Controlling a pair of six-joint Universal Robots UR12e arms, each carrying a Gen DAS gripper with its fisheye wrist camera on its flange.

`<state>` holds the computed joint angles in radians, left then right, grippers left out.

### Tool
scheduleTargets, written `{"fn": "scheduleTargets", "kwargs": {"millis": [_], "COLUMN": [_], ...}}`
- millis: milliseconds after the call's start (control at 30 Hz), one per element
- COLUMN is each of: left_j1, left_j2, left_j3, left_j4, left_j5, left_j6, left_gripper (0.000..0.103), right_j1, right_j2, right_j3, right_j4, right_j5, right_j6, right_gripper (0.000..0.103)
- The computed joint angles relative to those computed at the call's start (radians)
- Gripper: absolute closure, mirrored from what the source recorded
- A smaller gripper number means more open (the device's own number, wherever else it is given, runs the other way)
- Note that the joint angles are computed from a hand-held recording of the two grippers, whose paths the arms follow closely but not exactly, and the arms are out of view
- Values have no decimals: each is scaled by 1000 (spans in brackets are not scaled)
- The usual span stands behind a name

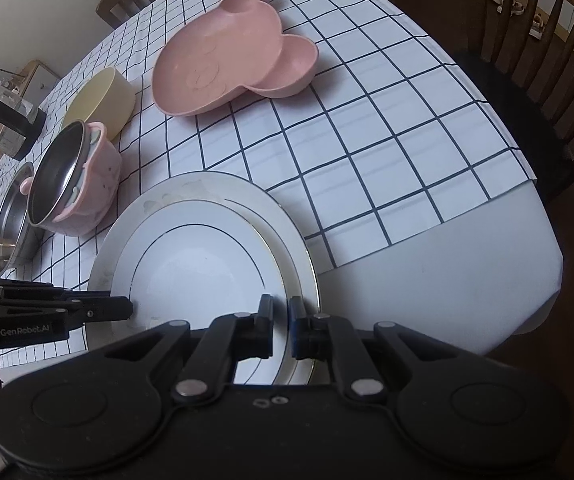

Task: Organize plates and bowls
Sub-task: 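Lower the small white plate onto the floral plate and open both grippers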

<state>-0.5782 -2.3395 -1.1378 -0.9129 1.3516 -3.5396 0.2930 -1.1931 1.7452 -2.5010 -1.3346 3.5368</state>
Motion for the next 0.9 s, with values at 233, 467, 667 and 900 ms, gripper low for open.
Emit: {"fn": "scheduleTargets", "kwargs": {"millis": [233,467,667,900], "left_j1": [5,1,-7,-20], "left_j2": [16,40,72,110], "left_j3": [-17,-46,-82,-123], "left_j4": [7,34,91,200], "left_j5": [-5,22,60,127], "left_j6": [26,51,77,104], "left_gripper": [90,90,90,89], "right_j1": [0,14,37,65], "right_j2": [5,6,-17,-50], "right_j3": [-11,-22,-20,-17], "right_j4": [17,35,5,-63], "right_j5": [0,-34,-77,-132], "right_j6": [-11,-37,-75,-79], "right_gripper": [96,90,81,67]}}
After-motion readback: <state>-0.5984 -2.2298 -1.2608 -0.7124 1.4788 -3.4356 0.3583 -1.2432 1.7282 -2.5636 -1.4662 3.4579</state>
